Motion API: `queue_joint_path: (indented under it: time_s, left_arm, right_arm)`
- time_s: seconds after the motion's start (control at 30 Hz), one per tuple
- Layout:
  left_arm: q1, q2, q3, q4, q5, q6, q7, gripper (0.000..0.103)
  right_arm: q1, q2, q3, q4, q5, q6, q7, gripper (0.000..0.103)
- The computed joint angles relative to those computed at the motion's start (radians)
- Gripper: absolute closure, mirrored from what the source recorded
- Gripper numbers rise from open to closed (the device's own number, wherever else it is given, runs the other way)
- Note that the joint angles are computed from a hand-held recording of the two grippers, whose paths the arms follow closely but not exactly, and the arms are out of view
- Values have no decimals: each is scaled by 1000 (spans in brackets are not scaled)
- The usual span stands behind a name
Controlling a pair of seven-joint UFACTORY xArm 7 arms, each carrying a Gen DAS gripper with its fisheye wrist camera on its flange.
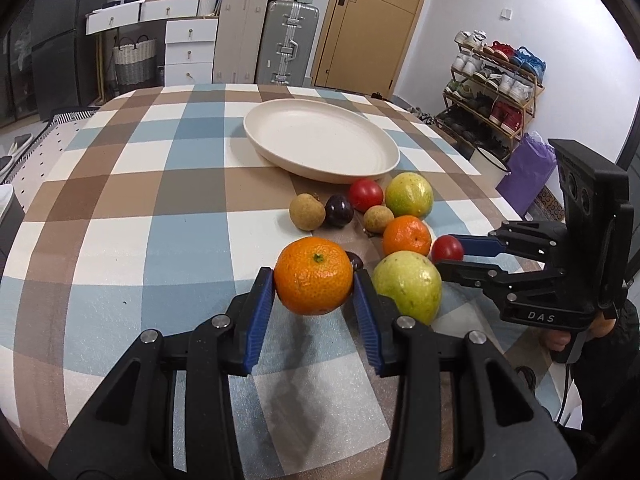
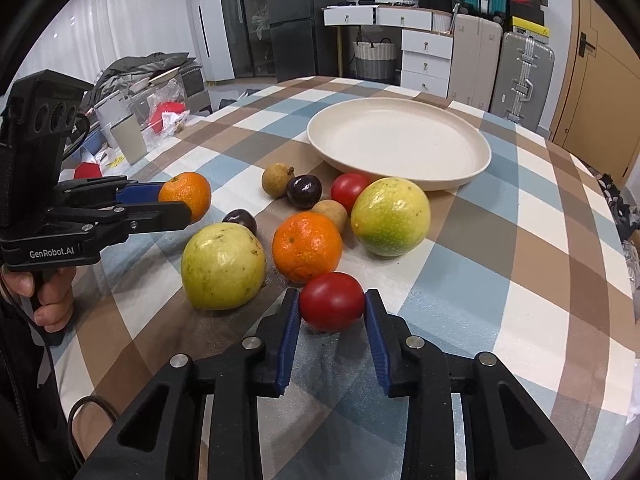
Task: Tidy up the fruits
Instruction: 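Grasp the orange with the left tool while the right tool grasps a red tomato, then carry the orange and tomato onto the white plate and open both tools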
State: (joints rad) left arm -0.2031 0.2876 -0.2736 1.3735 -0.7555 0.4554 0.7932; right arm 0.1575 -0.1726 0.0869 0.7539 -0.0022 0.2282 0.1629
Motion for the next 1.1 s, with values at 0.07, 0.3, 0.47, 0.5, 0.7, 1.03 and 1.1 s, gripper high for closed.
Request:
queue_joint_path:
  time_s: [0.07,0.3,0.47,0.5,0.7,1.03,1.1]
  left_arm:
    - [-3,-5,-4,-6,-6,-21,6,66]
    - [-12,-15,-17,-3,-16,-84,27,66]
    - [-16,2,-24,32,-14,-105,24,66]
    - [-18,7,-25,40,-9,-110,18,66]
    - [-35,68,-21,128,79,-118,-67,66]
    - [-57,195,-30,304,246,-113,-197,66]
    - [-55,212,-36,326,268,-107,-213,66]
  right_arm:
    - [-3,-19,0,-17,0,-19,9,71]
    - [-33,-80,7,-44,-24,-56,50,71]
    - [-55,-98,4,-35,-31,-75,76,71]
    - [-53,-97,-2,-30,-25,-76,75,71]
    - [-68,-86,-10,-1,-28,-88,83,71]
    - [-55,-17,-48,73,19,-102,33,71]
    - [-51,-1,-55,92,34,-98,14,71]
